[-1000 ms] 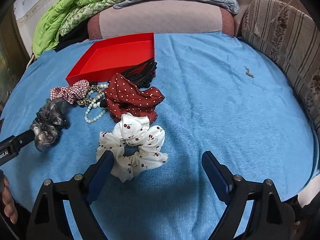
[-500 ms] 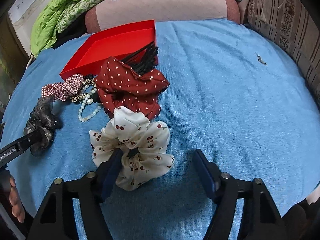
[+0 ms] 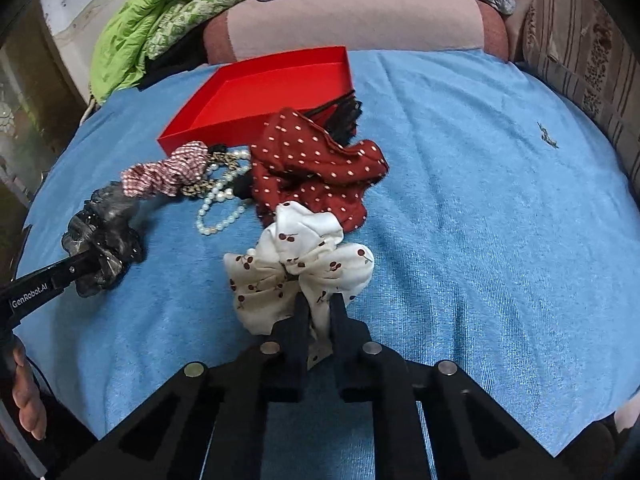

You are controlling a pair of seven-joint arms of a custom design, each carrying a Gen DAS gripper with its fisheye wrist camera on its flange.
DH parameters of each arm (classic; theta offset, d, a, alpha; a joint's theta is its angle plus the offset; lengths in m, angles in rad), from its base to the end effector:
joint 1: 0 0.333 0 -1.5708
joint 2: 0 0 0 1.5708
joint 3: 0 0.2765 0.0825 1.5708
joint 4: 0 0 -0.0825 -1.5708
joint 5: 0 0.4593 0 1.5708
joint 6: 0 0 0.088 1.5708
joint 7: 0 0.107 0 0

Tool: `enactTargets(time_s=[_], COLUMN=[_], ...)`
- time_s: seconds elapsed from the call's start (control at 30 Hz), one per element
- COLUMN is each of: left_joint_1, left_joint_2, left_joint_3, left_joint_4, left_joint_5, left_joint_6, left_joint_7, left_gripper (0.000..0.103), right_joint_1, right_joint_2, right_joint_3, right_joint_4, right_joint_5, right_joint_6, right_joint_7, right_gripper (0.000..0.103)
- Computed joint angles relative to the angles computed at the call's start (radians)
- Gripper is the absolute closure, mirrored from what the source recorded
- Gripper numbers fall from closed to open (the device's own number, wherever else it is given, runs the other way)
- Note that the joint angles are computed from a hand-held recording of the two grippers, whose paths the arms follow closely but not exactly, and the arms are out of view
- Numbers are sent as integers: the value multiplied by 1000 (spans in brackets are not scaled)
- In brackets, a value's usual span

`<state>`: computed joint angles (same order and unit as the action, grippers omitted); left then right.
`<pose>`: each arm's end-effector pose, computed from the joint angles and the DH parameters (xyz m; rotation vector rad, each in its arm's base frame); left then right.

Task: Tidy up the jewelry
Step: 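Grasp the grey sheer scrunchie with the left gripper while the right grasps the white cherry scrunchie, then carry both scrunchies over the red tray and open both grippers to drop them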

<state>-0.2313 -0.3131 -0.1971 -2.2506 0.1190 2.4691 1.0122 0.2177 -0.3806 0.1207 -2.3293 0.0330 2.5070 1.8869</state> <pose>0.5284 -0.2456 0.4826 -2.0057 1.9078 -0.6454 0.5305 0.1884 0.4819 -1.8642 1.8539 -0.3555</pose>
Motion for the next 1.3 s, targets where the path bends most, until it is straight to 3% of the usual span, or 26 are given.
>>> enactTargets(time_s=[0.4,0.7,0.93,1.3], left_joint_1=[-33,-45,-26,19], left_joint_2=[-154,-195,-138,21], left_joint_3=[12,16,10,-2], left_joint_4=[-84,-74,6,195], left_joint_5=[-43,-48,-19,53], left_joint_6=[5,7,9,4], left_joint_7=[22,38,45,60], left_gripper=[90,90,90,90], right_joint_1=[39,55,52,32], right_joint_2=[-105,-142,-111,49], right_joint_3=[-13,-17,-21,-50], right_joint_4=[-44,-29,30,225], right_joint_5=[88,144,163,197], right_joint_6=[18,28,39,31], right_joint_7=[-95,-140,-171,-202], right_gripper=[94,94,94,94])
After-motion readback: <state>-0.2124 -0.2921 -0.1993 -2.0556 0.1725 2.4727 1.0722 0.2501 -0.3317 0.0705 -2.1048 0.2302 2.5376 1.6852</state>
